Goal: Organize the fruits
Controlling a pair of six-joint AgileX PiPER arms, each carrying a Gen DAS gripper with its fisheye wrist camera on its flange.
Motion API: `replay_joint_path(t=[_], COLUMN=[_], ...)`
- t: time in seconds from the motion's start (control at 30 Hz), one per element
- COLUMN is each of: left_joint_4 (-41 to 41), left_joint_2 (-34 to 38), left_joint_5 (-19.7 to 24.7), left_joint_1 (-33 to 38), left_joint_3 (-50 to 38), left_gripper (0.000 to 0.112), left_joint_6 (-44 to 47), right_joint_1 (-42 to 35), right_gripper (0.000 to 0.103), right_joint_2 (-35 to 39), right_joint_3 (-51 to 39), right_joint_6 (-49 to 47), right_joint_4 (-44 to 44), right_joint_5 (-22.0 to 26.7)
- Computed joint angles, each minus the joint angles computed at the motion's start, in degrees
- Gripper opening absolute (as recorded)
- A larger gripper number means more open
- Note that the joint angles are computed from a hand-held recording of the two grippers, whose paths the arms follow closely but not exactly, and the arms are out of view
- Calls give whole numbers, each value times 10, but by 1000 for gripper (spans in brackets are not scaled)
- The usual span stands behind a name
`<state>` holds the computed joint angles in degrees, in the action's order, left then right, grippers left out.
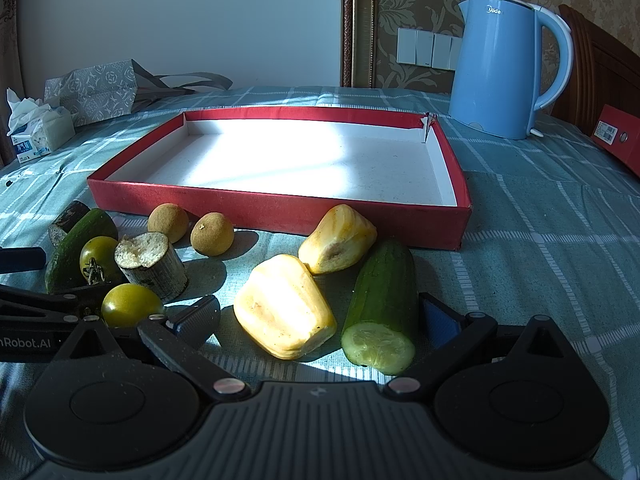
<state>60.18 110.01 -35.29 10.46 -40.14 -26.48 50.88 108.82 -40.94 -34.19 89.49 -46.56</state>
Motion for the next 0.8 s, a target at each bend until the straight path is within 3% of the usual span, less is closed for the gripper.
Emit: replay_joint_path(t=[0.37, 0.6, 0.8], left_joint_4=[117, 125, 131], left_joint_2=[-1, -35, -63], left_joint_5=[-98, -103, -99], left_joint_1=[112, 136, 113], left_joint_3=[13, 15, 7], left_gripper=[103, 103, 103], left_joint_6=[-88, -122, -172], right_joint_1=[1, 10, 62], right_gripper=[103, 103, 103], right_joint_2=[-1, -32, -57], right_joint_3=[3, 51, 119], right_joint_6=[3, 42, 136], right_joint_4=[-2, -31, -41], right_joint_5=[0, 5, -71])
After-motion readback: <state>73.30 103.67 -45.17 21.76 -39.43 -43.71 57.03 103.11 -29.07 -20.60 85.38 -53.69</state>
